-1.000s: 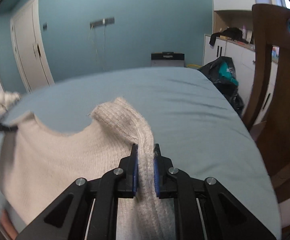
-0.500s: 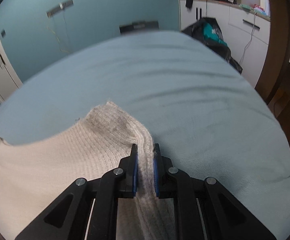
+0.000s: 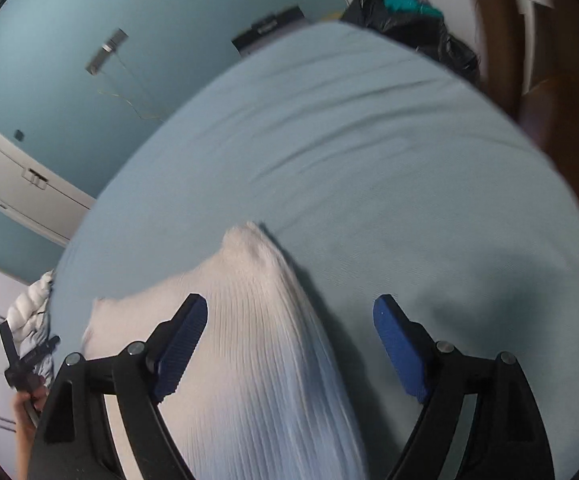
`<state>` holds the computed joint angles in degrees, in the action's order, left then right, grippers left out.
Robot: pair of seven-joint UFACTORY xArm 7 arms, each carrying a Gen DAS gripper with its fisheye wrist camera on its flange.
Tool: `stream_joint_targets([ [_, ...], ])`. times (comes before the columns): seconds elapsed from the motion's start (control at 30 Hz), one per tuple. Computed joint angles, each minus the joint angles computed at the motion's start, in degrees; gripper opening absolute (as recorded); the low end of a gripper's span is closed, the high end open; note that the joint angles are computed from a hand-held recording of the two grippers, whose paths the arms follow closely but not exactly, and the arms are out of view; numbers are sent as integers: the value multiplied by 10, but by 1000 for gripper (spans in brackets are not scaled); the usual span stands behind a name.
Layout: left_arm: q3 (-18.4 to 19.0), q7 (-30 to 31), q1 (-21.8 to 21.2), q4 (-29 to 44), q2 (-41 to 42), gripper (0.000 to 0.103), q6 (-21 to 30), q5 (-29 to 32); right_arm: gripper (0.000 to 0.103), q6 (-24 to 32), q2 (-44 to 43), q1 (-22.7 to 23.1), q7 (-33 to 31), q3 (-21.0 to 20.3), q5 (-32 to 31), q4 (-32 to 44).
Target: Fold small clothes
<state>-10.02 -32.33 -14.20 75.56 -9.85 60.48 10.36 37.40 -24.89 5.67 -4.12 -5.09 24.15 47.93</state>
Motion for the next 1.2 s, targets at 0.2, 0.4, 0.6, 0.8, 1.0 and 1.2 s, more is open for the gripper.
stream_joint_targets([
  [0.2, -59, 2, -46, -19, -82, 103, 94, 16, 83, 125, -204, -28, -14, -35, -21, -167],
  [0.4, -78, 13, -62, -78, -75, 103, 133, -2, 83, 125, -284, -22, -44, -48, -7, -258],
  [0.6, -41, -16, -48, -137, -82, 103, 120, -11, 14, 120, -242, -28, -13, -25, -11, -213],
  [0.8, -17, -7, -40, -164, -98, 103, 96, -69, 12, 79, -295, -69, 51, -14, -55, -256],
  [1.0, -3, 1, -29, -167, -101, 103, 105, -121, 63, 129, -199, -93, 66, -42, -72, -210],
  [1.2, -26, -10, -25, -95, -69, 103, 150, -64, 84, 170, -132, -86, 79, -17, -108, -80],
])
